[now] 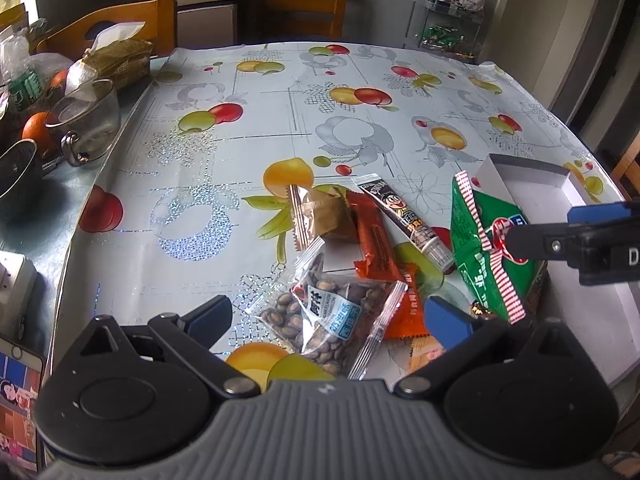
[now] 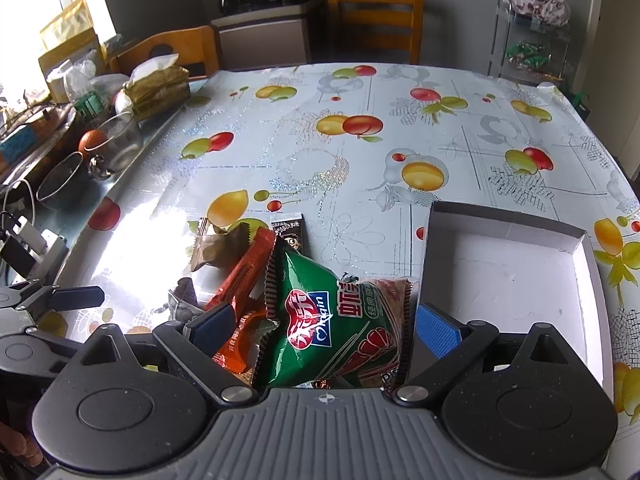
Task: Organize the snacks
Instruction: 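Move the right gripper onto the green chip bag and close on it, then grasp the clear bag of nuts with the left gripper while the right gripper lifts the green chip bag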
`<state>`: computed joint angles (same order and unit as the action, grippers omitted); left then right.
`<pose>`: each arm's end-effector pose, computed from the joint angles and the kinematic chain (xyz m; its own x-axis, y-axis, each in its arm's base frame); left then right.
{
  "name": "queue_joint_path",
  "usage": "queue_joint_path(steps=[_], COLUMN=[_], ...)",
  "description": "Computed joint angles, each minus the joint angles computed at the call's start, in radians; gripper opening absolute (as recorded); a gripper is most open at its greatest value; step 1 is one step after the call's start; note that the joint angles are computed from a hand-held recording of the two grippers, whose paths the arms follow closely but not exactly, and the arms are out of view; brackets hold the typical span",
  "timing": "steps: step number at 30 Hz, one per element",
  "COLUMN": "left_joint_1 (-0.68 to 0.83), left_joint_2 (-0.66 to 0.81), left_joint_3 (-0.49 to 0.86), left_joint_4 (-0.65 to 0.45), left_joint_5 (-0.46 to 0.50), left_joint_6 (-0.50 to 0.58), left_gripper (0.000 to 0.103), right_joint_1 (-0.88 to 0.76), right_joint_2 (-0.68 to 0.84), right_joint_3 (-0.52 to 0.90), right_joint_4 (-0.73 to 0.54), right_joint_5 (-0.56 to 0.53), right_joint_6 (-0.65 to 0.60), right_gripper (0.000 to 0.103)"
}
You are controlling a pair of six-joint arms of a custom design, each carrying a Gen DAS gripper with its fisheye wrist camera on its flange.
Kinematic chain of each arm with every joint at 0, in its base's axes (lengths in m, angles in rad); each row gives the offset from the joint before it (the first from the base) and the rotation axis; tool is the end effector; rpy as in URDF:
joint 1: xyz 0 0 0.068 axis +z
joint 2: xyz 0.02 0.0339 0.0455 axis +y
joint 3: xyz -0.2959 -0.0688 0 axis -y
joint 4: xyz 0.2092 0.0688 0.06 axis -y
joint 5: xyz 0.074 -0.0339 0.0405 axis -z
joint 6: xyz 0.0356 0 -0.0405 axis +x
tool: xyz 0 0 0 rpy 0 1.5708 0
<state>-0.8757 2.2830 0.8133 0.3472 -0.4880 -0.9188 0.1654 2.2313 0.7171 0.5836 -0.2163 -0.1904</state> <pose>0.2305 -0.2503 0.0404 -0.7860 -0.1538 -0.5989 -0.1262 0.9881 -0.0881 0.3324 0.0632 0.0545 -0.7224 -0.3080 -0.6191 -0.4318 0.9002 0.0560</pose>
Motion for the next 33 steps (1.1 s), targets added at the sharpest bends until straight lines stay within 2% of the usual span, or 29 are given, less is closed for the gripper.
queue_joint_path(steps=[6, 24, 33], left_joint_1=[-0.003, 0.056, 0.089], left_joint_2=[0.032, 0.123, 0.168], left_joint_3=[-0.007, 0.025, 0.022], left_joint_4=[0.058, 0.145, 0.203], left_joint_5=[-0.016, 0.043, 0.078], left_joint_6=[0.053, 0.127, 0.124], left_gripper=[0.103, 0.103, 0.103], right_joint_1=[0.014, 0.067, 0.077], right_joint_2=[0.033, 0.157, 0.186], right_joint_3=[0.026, 0.129, 0.172], right_joint_4=[-0.001, -0.024, -0.062], right_joint_5=[0.016, 0.120, 0.139], right_joint_6=[-0.008, -0.080, -0.090], right_gripper=[0.098, 0.097, 0.090])
